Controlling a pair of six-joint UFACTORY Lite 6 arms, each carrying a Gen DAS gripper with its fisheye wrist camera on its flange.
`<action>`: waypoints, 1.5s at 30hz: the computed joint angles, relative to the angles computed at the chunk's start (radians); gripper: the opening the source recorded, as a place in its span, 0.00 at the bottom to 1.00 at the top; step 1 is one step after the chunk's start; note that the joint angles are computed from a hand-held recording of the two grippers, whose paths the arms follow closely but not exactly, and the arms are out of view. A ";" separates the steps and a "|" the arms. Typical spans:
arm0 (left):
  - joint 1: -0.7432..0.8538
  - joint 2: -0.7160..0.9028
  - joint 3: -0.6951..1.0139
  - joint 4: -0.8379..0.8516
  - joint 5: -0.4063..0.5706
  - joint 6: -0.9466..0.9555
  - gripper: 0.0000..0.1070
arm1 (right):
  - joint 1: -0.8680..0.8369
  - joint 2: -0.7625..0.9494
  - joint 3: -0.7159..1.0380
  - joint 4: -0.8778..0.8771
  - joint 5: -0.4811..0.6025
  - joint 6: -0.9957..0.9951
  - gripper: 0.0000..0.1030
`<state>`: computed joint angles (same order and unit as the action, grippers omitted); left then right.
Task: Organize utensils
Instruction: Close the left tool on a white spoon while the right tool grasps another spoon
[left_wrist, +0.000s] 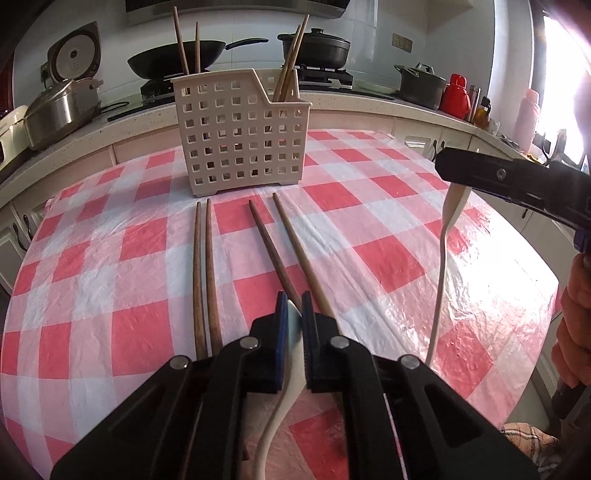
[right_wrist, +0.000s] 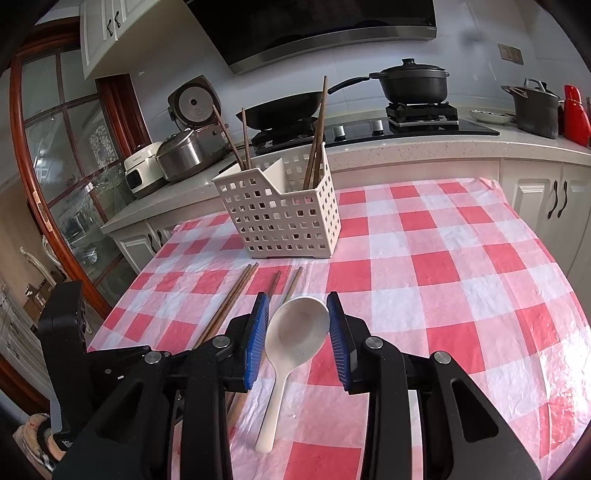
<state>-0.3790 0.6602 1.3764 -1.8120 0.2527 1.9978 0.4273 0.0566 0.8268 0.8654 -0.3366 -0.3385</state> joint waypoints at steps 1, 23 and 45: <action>0.005 -0.001 -0.003 0.005 0.005 -0.001 0.07 | 0.000 -0.003 -0.001 0.007 0.001 -0.006 0.31; -0.017 0.066 0.050 0.265 -0.024 -0.241 0.32 | 0.007 -0.004 -0.005 0.010 -0.002 0.005 0.31; 0.025 -0.248 -0.233 -0.638 0.102 0.630 0.07 | 0.054 -0.066 -0.022 0.091 -0.055 -0.103 0.30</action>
<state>-0.3541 0.4124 1.1430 -2.4500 0.3546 2.6277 0.4813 -0.0097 0.8050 0.9565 -0.3914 -0.4413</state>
